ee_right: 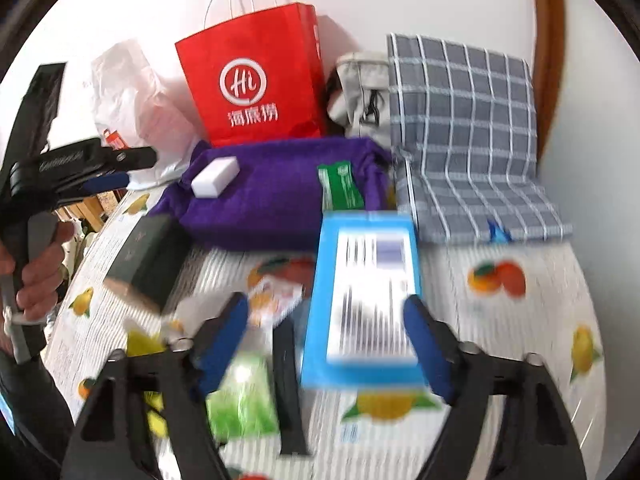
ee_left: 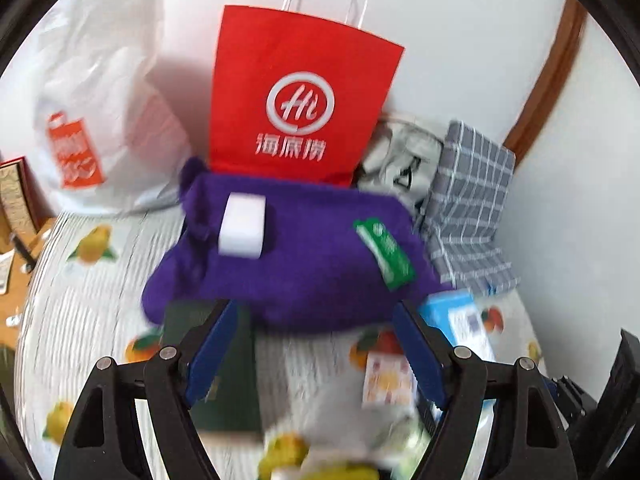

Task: Organize soft objects
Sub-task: 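Grasp the yellow adidas pouch with the left gripper while the right grasps the leaf-print tissue pack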

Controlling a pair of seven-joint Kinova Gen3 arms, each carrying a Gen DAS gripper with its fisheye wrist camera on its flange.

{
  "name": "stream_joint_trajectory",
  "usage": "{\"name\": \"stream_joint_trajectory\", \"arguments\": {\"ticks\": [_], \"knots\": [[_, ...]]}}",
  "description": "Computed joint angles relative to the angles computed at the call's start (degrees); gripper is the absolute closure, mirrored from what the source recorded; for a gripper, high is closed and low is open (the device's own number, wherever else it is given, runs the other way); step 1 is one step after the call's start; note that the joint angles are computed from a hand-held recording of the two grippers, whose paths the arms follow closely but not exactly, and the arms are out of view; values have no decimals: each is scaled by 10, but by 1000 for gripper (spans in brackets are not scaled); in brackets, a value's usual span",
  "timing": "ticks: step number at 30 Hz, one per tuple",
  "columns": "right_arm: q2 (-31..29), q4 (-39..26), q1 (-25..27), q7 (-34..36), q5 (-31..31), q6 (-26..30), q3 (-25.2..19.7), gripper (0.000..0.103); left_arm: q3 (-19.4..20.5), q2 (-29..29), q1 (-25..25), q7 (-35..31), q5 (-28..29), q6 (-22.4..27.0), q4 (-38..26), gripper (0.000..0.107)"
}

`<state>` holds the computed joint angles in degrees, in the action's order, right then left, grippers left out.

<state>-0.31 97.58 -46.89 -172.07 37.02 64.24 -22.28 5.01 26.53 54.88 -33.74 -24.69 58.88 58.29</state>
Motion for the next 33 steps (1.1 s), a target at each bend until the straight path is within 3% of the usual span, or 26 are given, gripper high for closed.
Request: {"name": "stream_joint_trajectory", "arguments": {"ticks": [4,9,18,20,22,27,33], "knots": [[-6,31,-20,-38,-4,-9,-21,33,-7,-40,40,68,-42,7,77,29],[-8,80,-36,-77,11,-92,-34,31,20,-85,43,154,-60,-21,176,28],[38,95,-48,-67,14,-170,-7,30,69,-115,34,212,-84,-15,240,28],[55,85,-58,-62,9,-164,7,33,78,-115,27,209,-78,-23,245,28],[72,71,-74,-64,13,-137,14,49,83,-111,26,202,-74,-23,246,28],[55,84,-104,-98,54,-135,17,52,86,-88,36,183,-66,-8,225,28],[27,93,-130,-165,105,-74,-14,52,76,-56,63,166,-59,21,186,28]]}}
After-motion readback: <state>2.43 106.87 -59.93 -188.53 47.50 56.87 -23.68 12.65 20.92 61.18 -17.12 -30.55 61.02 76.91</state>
